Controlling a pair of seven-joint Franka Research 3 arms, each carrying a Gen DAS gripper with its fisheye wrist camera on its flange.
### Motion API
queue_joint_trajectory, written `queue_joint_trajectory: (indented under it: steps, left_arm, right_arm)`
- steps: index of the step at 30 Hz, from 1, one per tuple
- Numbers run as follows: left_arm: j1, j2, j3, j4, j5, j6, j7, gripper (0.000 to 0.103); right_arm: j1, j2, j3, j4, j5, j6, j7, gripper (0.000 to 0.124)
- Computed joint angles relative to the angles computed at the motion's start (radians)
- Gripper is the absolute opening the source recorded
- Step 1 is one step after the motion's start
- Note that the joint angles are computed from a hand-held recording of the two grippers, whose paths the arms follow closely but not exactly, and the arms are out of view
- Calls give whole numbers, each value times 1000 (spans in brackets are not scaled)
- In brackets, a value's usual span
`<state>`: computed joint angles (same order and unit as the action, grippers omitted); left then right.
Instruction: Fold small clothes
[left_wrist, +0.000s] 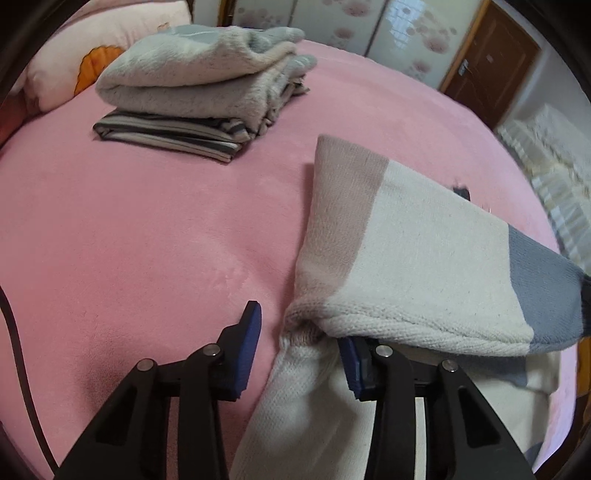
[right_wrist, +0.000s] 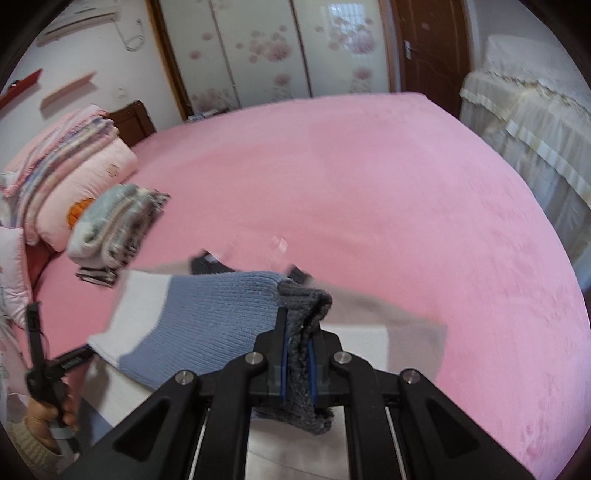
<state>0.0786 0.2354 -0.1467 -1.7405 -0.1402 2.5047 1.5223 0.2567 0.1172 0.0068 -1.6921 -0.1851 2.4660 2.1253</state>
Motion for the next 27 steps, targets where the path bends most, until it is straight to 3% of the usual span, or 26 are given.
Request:
queue_joint_trajectory:
  steps: [3, 6, 13, 17, 19, 21, 27]
  left_arm:
    - [-10, -2, -1, -8, 38, -7, 31, 28]
    - [-26, -8, 7, -21, 98, -4, 29, 27]
    - [-19, 0, 6, -9, 89, -36, 50, 27]
    - [-13, 14, 2, 10, 82, -61, 77, 30]
    - [-8, 6, -2, 15, 75, -83, 106, 40]
    - [-4, -13, -2, 9, 71, -109, 141, 77]
    - [9, -107, 15, -27, 6, -117, 243, 81]
  right_arm:
    - [-9, 4, -4, -34, 24, -14, 8, 7]
    - [-14, 9, -5, -64, 41, -15, 11, 7]
    - [-22, 17, -6, -100, 92, -12, 17, 8]
    - [-13, 31, -14, -87, 52, -34, 48, 16]
    - [-7, 29, -16, -80, 24, -50, 63, 25]
    - [-2, 22, -18, -79, -9, -64, 82, 33]
    - [-13, -42, -15, -123, -53, -49, 129, 37]
